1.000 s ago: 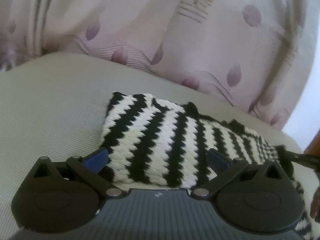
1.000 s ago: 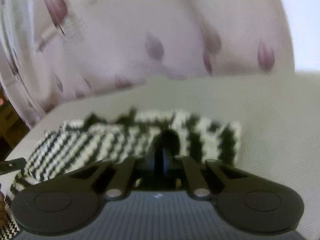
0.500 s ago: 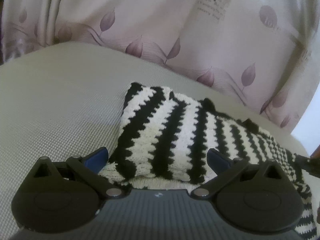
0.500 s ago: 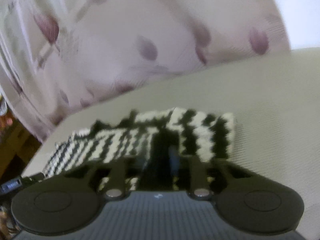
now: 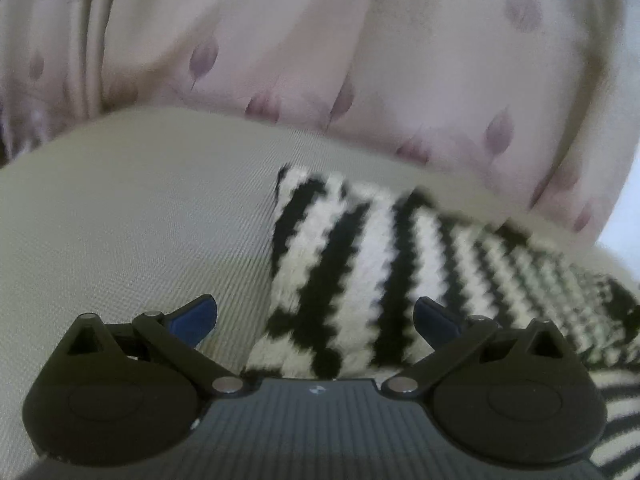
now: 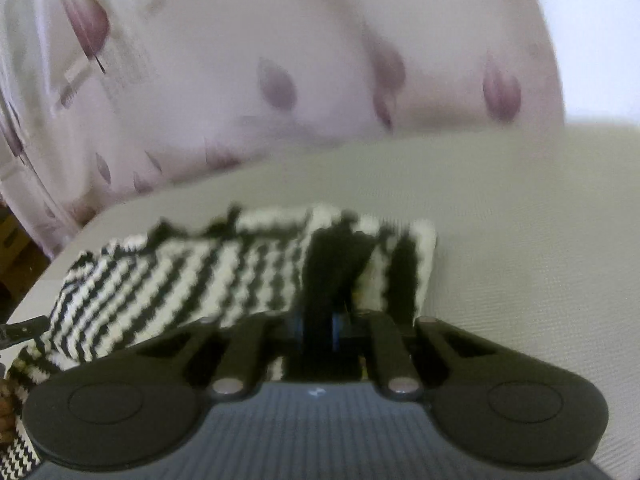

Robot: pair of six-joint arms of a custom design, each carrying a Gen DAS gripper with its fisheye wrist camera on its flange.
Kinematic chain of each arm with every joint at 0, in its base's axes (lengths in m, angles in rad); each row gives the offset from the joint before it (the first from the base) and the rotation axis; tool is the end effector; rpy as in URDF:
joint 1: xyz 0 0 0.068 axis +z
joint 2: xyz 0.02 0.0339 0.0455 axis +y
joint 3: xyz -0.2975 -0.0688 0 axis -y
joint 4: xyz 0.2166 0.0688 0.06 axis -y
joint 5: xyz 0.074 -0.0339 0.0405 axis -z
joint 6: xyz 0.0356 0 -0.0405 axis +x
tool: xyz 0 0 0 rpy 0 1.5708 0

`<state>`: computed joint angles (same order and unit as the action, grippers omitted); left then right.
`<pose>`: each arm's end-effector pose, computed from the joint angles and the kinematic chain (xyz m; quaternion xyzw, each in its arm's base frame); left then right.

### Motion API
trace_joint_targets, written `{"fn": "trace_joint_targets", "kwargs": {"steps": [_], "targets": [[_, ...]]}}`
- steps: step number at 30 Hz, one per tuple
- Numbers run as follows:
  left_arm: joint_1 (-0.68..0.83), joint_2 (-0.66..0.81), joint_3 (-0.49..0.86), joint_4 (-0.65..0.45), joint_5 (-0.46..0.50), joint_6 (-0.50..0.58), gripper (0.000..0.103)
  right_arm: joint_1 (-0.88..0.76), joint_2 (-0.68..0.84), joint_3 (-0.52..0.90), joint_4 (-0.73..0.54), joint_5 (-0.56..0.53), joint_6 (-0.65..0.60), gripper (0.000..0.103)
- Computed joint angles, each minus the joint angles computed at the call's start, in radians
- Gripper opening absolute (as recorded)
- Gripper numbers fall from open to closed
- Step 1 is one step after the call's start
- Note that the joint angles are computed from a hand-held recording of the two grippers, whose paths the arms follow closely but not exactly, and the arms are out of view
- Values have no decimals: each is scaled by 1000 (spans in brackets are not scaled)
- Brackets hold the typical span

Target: Fold small clothes

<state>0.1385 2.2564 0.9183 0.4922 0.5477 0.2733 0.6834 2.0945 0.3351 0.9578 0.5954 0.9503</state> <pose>0.3848 0.0349 0.0687 0.1563 0.8917 -0.1777 0.3858 0.2135 0.1481 0.0728 0.2270 0.8637 0.0754 0.4437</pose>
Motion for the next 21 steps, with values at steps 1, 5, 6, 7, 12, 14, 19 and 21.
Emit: {"fn": "trace_joint_targets", "kwargs": {"steps": [1,5,6,7,12,14,19,21], "targets": [[1,7,21,-35,-3,-1,103,-1,27,-18,61,-3,18,15],[16,17,42,-34,-16,-30,103,1,136,-157,413,25,149,26],[20,16,45,-38,-14,-36,103,23,124,-173,413,73,171,27],[24,13,43,-32,-12,-50,103,57,84,-182,370,137,181,27],[23,-10,-44,198,10,-125,103,100,-70,-88,127,212,33,27],[-5,-16,-28,203,12,-105,100,57,-69,4,-19,155,-30,27],[-79,66,158,52,-11,-46,91,-21,46,33,18,76,-13,25],[-94,117,279,-115,-70,-47,82,-27,52,17,44,57,-2,25]]}}
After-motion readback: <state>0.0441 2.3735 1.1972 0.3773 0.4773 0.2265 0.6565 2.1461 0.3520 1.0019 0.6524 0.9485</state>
